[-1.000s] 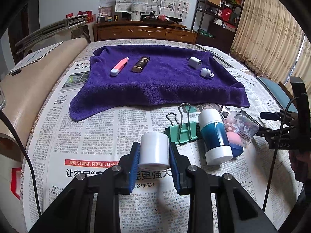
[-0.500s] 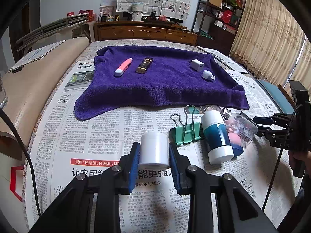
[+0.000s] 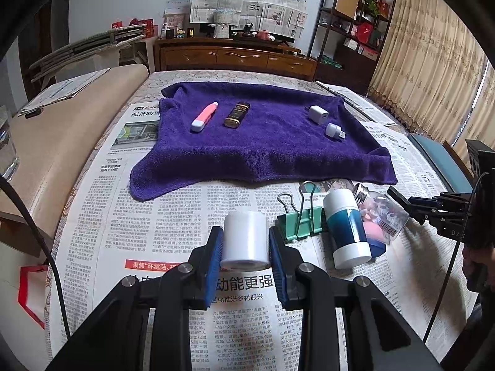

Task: Organize rigid objects
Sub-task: 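Lift the tape roll toward the towel with the left tool while the right tool holds the lighter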

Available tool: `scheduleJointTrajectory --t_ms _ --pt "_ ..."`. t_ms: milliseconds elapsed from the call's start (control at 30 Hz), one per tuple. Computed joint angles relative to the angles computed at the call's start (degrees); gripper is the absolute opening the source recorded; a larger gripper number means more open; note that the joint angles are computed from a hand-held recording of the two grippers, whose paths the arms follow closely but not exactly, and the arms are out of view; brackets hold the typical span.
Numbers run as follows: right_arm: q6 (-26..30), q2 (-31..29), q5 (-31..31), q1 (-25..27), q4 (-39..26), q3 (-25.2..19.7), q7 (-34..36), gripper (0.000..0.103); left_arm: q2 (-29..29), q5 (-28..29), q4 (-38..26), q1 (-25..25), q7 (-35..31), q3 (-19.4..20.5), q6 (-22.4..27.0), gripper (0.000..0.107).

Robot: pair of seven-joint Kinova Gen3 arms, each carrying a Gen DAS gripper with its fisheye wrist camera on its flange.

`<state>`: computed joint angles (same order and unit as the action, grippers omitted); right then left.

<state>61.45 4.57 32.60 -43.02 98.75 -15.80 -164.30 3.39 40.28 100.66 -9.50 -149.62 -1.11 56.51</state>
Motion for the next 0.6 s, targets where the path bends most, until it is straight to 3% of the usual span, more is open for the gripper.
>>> scheduleJointTrajectory --t_ms 367,600 --pt "-1.6 -0.3 -1.3 1.0 0.7 0.1 0.2 0.022 0.5 0.1 -0.7 -0.2 0.9 0.2 0.2 0.028" --pt "0.9 2.1 -1.2 -0.2 -1.0 0.5 1.7 0.022 0.5 -0.2 -0.6 0.0 0.8 0.3 0.7 0.028"
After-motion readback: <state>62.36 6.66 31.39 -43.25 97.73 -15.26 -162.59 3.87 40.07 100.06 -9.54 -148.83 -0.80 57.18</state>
